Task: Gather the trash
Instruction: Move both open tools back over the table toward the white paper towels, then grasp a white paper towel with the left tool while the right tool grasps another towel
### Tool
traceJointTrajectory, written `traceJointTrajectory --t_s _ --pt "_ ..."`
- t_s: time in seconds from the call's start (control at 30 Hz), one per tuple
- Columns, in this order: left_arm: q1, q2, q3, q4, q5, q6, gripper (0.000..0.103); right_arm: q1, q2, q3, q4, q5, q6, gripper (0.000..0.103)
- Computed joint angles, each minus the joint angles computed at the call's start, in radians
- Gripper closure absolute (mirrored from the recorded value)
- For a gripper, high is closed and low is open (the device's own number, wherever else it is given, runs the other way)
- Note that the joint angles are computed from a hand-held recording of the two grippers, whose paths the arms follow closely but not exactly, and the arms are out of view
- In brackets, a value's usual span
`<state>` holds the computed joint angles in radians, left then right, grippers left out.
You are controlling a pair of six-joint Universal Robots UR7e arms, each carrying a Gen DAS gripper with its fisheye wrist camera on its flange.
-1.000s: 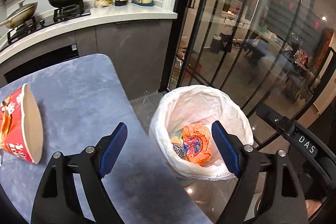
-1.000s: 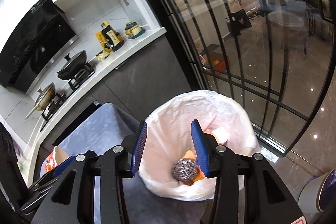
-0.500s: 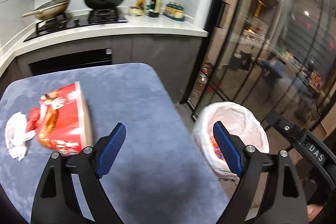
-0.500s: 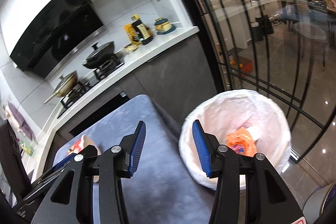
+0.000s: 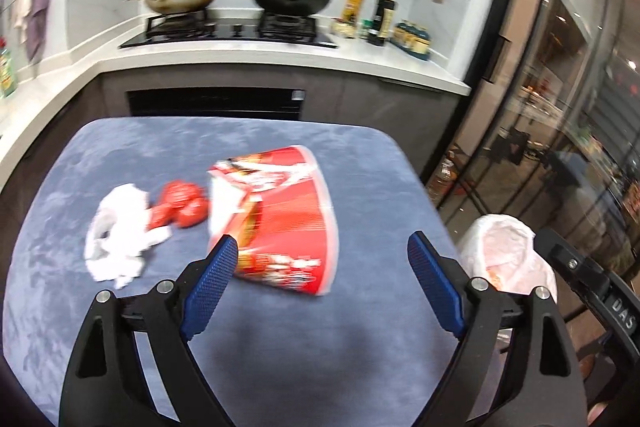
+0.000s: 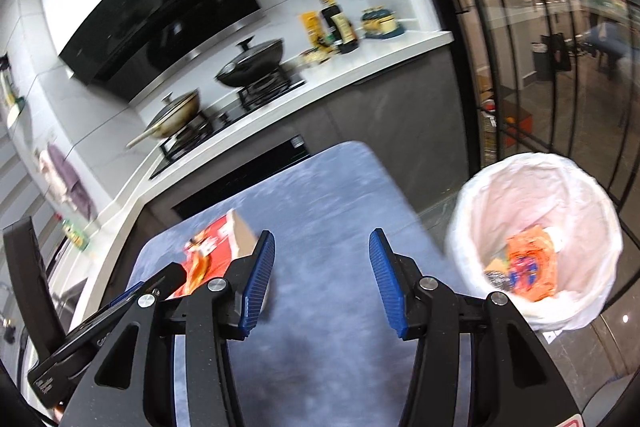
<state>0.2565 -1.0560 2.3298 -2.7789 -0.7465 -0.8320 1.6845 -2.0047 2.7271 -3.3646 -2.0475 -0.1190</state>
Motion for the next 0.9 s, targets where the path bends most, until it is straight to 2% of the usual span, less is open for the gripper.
traceJointTrajectory --t_s 0.23,0.33,0.47,0.63,0.83,0.9 --pt "0.061 -0.146 0.064 0.144 0.072 -0.064 0.02 0.128 0.222 -0.007 -0.081 -0.039 0.062 0.055" --pt "0.115 -0.197 0.068 0.206 0.107 -0.069 0.02 0.173 0.318 -0.018 -0.11 -0.056 0.075 0.055" --pt "0.217 -0.222 0.061 0.212 0.105 -0.027 0.02 0.207 0.444 -0.038 -0.148 -0.051 0.096 0.055" --pt "0.312 -0.213 0.063 0.151 0.126 0.06 0.022 0.237 0.564 -0.074 -0.153 -0.034 0.118 0.055" --pt "0.397 -0.162 0.036 0.048 0.074 0.193 0.035 0.255 0.685 -0.126 -0.148 -0.001 0.13 0.055" --pt "0.419 -0.148 0.025 0.03 0.054 0.224 0.049 0.259 0.718 -0.143 -0.139 0.009 0.13 0.055"
